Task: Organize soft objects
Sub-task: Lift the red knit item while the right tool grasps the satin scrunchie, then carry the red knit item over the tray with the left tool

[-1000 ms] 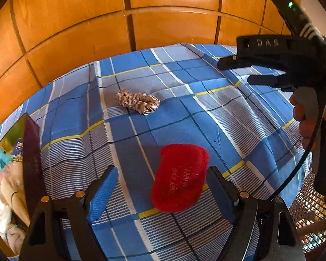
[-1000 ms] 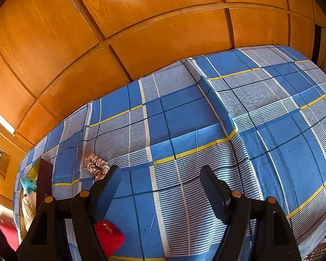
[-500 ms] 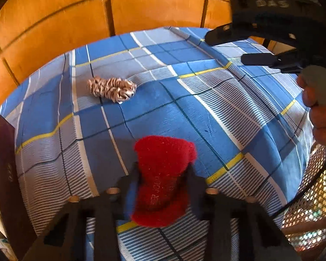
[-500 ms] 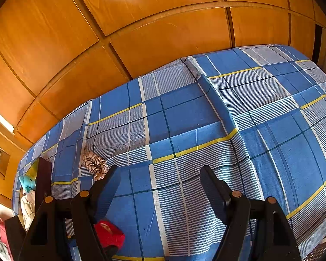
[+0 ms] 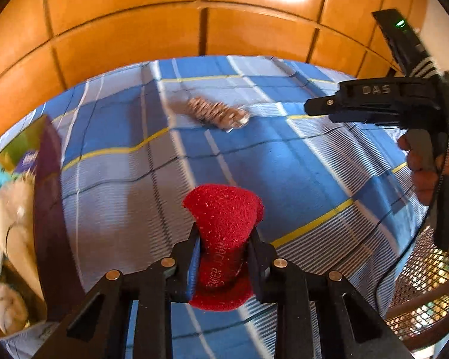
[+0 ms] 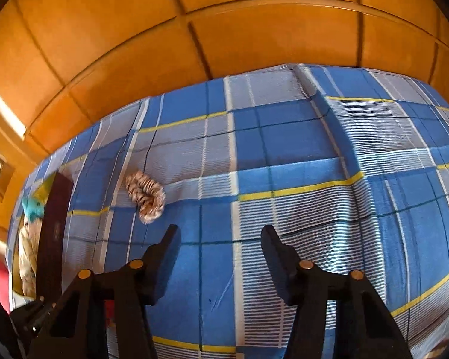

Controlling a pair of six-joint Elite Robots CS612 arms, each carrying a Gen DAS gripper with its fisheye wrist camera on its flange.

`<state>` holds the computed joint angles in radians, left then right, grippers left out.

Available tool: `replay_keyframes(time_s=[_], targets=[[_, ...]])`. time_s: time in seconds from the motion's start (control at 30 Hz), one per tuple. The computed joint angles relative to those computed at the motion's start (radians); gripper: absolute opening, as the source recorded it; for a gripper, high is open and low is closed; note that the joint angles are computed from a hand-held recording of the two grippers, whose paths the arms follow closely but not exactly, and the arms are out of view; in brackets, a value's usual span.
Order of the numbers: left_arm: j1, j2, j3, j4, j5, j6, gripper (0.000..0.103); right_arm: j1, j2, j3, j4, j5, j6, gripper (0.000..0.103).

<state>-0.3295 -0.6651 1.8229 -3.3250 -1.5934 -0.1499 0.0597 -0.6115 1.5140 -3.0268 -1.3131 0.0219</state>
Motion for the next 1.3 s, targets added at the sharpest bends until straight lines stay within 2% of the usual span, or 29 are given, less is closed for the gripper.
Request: replay_keyframes(time_s=[0.23, 0.37, 0.47, 0.63, 0.8, 0.83, 0.9, 0.93, 1.03, 1.17, 1.23, 1.3], targets=[[0.005, 0.012, -0.003, -0.004, -0.007, -0.007, 0.028, 0.015, 0.006, -0.022, 0.077, 0.088, -0.096, 0.049], [0.009, 0.015, -0.004, -0.006, -0.015, -0.019, 0.028, 0.035, 0.019, -0.069, 0.126, 0.092, -0.163, 0.049], [0.012, 0.016, -0.006, -0.004, -0.022, -0.022, 0.028, 0.061, 0.043, -0.134, 0.187, 0.06, -0.225, 0.049], [0.021, 0.021, -0.012, -0.006, -0.045, -0.034, 0.028, 0.103, 0.102, -0.259, 0.298, -0.043, -0.304, 0.05], [0.025, 0.024, -0.014, -0.01, -0.058, -0.042, 0.028, 0.123, 0.147, -0.339, 0.367, -0.117, -0.338, 0.05], [0.025, 0.024, -0.014, -0.01, -0.058, -0.043, 0.028, 0.123, 0.15, -0.342, 0.375, -0.114, -0.344, 0.045], [0.024, 0.023, -0.012, -0.014, -0.058, -0.046, 0.028, 0.125, 0.151, -0.344, 0.381, -0.116, -0.36, 0.025], [0.024, 0.024, -0.013, -0.014, -0.059, -0.048, 0.028, 0.126, 0.148, -0.333, 0.364, -0.121, -0.365, 0.021], [0.025, 0.022, -0.01, -0.019, -0.058, -0.052, 0.028, 0.126, 0.13, -0.295, 0.335, -0.132, -0.37, 0.019], [0.021, 0.015, 0.001, -0.031, -0.045, -0.054, 0.027, 0.112, 0.097, -0.226, 0.311, -0.066, -0.367, 0.019], [0.018, 0.009, 0.009, -0.039, -0.036, -0.054, 0.027, 0.11, 0.091, -0.205, 0.312, -0.06, -0.374, 0.02], [0.014, 0.001, 0.021, -0.054, -0.021, -0.051, 0.027, 0.105, 0.088, -0.18, 0.27, -0.049, -0.37, 0.02]])
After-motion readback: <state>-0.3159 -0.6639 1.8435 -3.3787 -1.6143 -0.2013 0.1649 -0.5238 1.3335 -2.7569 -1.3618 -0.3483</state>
